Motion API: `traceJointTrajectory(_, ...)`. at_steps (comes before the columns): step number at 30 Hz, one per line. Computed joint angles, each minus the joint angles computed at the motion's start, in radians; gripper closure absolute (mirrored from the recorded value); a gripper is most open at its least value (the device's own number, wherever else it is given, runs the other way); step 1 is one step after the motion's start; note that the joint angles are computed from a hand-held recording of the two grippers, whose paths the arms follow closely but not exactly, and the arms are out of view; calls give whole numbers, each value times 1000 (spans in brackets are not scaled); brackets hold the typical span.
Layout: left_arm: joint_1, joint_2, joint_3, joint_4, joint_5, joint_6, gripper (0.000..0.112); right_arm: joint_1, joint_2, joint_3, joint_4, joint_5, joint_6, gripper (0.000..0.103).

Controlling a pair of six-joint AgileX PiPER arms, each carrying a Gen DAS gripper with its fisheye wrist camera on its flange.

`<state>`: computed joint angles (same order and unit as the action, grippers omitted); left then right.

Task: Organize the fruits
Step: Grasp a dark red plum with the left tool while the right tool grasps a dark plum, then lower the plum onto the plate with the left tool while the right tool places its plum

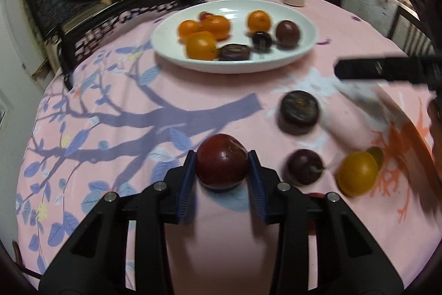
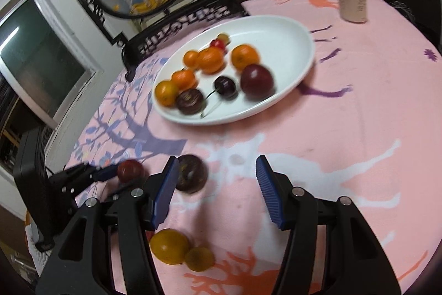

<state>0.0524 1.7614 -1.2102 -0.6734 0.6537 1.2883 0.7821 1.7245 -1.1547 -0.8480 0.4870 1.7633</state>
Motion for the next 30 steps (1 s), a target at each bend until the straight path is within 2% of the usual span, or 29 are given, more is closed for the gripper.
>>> traceJointTrajectory(2,1,15,-23,23,2,-43,74,6,29,-36,33,4,-45,45)
traceJointTrajectory(5,2,23,-37,37,-6,-73,74,25,85,-118,71,72,-121,45)
traceJointTrajectory(9,9,37,-65,64,-3,-128,74,68,183,-264,78,244,-236,45)
traceJointTrajectory(15,0,34,-56,85,-31,-146,72,77,272,-370,137,276,-387,49)
traceJointTrajectory(17,-3,32,-52,90,-38,-147,72,84,295,-401,146,287,-420,61)
traceJointTrajectory(19,-5,37,-56,95,-32,-151,71,86,317,-427,171,298,-452,64)
traceJointTrajectory(22,-12,40,-54,104,-37,-152,71,99,327,-435,134,325,-433,70)
traceJointTrajectory(24,-15,37,-45,99,-49,-143,71,98,320,-422,126,316,-414,70)
traceJointTrajectory(30,-2,52,-67,76,-17,-139,72,110,273,-352,65,322,-318,70)
